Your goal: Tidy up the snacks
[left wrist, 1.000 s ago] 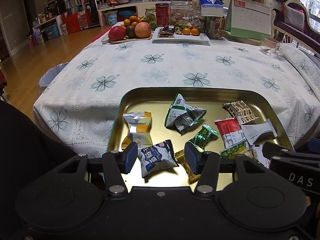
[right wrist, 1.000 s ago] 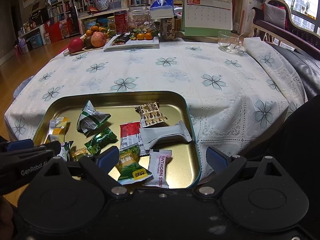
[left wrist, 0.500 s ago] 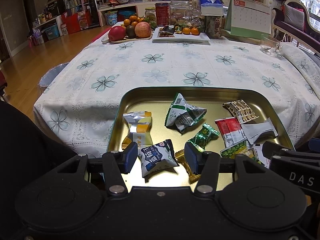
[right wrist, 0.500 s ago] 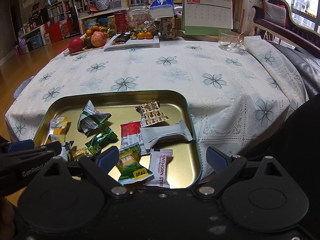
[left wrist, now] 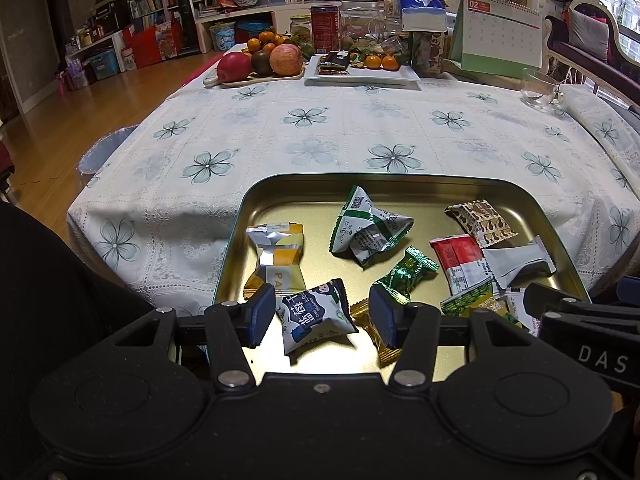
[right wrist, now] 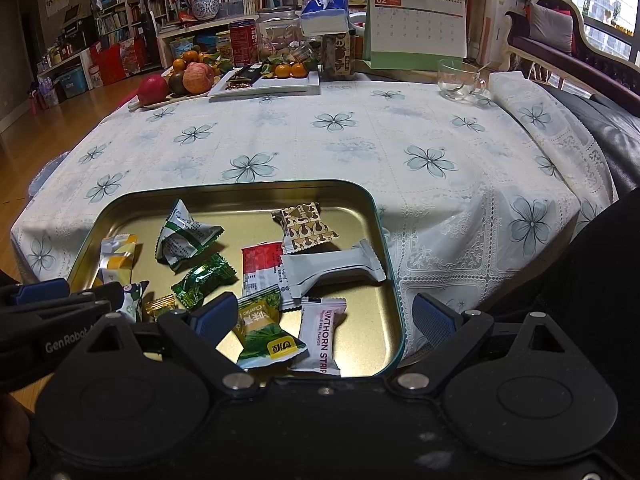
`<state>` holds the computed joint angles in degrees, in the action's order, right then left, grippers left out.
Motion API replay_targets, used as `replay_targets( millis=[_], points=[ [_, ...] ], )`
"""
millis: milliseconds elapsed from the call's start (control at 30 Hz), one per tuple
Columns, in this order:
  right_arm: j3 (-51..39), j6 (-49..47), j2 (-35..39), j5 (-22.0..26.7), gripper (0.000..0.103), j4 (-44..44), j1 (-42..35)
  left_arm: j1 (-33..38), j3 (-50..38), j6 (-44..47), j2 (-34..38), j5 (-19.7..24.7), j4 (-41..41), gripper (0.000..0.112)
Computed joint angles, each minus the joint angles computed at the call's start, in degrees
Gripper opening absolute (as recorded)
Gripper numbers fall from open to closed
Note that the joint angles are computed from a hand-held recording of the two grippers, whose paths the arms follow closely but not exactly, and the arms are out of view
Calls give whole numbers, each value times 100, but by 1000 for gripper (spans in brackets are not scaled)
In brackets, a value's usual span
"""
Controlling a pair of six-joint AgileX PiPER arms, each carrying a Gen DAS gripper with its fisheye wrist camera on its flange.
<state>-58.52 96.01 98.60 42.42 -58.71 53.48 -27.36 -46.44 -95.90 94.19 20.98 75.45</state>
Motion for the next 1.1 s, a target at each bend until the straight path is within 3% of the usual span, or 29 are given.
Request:
replay_targets(
  millis=[1100],
  points=[
    [0,-74,-8,-12,99,37,-9,-16,-15,92,18,31,-89,58]
  ],
)
